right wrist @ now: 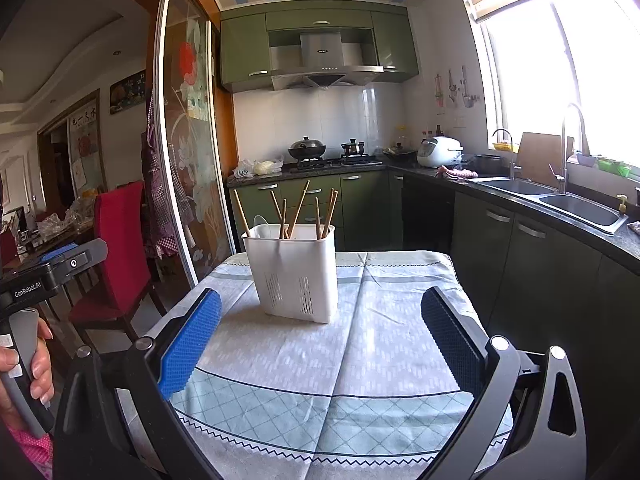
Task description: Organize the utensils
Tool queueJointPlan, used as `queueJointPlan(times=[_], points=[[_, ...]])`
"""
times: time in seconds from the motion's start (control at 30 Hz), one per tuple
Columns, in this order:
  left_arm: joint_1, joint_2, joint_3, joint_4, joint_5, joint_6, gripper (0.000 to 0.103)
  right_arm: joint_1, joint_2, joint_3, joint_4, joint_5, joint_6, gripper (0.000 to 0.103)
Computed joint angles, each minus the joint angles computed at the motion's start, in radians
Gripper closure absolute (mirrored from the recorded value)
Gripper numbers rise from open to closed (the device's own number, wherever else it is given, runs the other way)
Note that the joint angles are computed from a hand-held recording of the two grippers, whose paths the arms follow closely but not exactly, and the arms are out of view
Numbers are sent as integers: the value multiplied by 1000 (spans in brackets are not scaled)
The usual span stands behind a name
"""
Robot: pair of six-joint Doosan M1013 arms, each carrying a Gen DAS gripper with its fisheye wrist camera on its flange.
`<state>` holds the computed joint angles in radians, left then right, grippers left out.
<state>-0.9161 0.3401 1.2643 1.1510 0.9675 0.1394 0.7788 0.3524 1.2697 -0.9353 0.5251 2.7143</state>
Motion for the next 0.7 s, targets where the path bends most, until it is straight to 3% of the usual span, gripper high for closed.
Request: queueJointPlan(times=[0.7], points=[[-9,-10,21,-3,2,2,7,7,-2,-8,18,14,-40,4]])
